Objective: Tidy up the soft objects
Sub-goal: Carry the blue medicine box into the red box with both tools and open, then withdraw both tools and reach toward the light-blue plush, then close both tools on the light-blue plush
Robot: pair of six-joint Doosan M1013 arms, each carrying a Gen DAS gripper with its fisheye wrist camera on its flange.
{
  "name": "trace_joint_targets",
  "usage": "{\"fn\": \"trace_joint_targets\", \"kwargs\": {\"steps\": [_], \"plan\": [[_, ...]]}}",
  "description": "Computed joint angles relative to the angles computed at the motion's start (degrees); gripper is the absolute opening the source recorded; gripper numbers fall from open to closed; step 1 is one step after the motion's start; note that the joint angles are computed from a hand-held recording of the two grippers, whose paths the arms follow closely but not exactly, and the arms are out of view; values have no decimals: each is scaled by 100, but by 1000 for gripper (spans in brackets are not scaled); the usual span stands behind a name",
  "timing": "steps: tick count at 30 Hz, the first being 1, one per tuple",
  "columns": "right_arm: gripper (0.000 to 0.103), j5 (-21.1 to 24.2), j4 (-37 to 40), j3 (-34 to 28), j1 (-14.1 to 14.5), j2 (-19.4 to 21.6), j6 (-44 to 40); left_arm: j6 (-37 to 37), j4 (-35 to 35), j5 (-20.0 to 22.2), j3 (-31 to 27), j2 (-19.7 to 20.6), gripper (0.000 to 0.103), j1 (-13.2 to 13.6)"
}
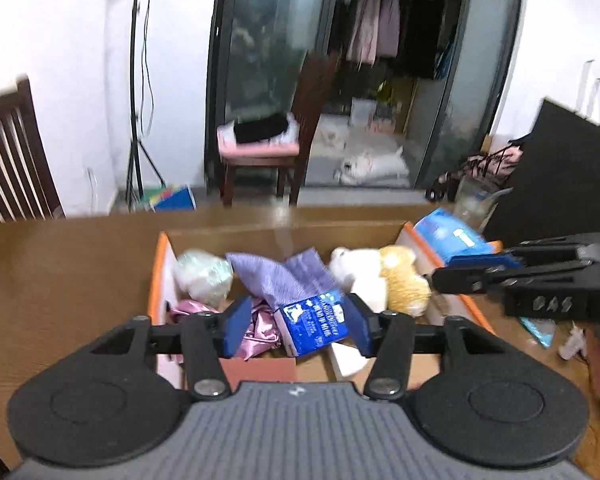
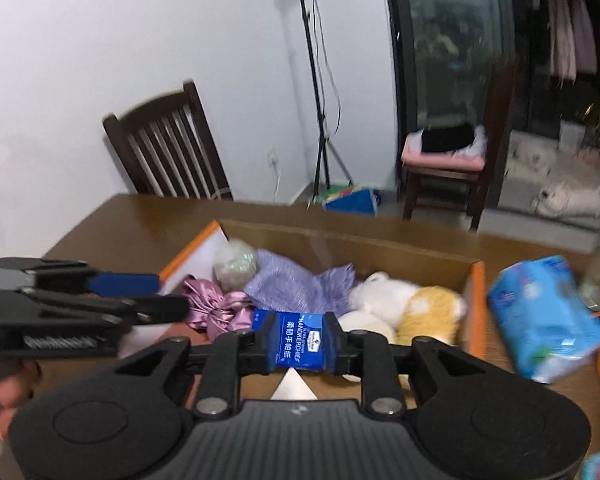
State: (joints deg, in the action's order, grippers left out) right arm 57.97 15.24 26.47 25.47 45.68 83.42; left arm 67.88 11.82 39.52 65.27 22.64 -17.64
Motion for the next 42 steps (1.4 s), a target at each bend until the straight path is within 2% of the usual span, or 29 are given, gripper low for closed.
{"fn": "trace_joint_targets", "kwargs": {"steps": [3,7,9,11,13,15,17,19,22,25,28,33,38,42], "plan": [[31,-597,82,1108,-49,-745,-270,-156,409,-237,412,-398,59,-164],[39,-1064,187,1995,-86,-1355,-539,-519,999,-430,841,-772,63,-397],[40,-1463,300,2566,-92,-1695,-623,-1139,1579,-599,1181,-984,65,-552],[43,-1924,776,3290,-126,-2083,-979,-1834,2132,-913,1687,-1256,69,-693],[53,-2308,1453,4051,-154,-2462,-1509,-2594,2751,-1154,2220,-1530,72,-867],[54,-2705,2038,4819,-147,-2831,-2024,-3552,3568,-1256,2739,-1769,75,-1095],[55,-3046,2340,5497,-95,-3149,-2245,-4251,4035,-1265,3173,-1963,78,-1297],[55,-3236,2556,5988,-43,-3360,-2258,-4615,4069,-1230,3476,-2111,78,-1438],[55,-3399,2717,6517,-5,-3575,-2055,-4561,3639,-1137,3679,-2220,78,-1535],[55,-3411,2684,6680,8,-3600,-1884,-4613,3770,-994,3689,-2210,79,-1597],[55,-3508,2330,6677,78,-3562,-1590,-4641,3716,-1003,3632,-2120,79,-1583],[55,-3621,3072,6555,35,-3429,-2247,-4143,3006,-1286,3460,-1879,79,-1378],[55,-3431,2787,5750,-31,-2872,-2154,-3114,1636,-1663,2887,-1315,77,-904],[54,-3048,1897,4705,-39,-2126,-1368,-1307,-536,-1915,2328,-769,69,-496]]}}
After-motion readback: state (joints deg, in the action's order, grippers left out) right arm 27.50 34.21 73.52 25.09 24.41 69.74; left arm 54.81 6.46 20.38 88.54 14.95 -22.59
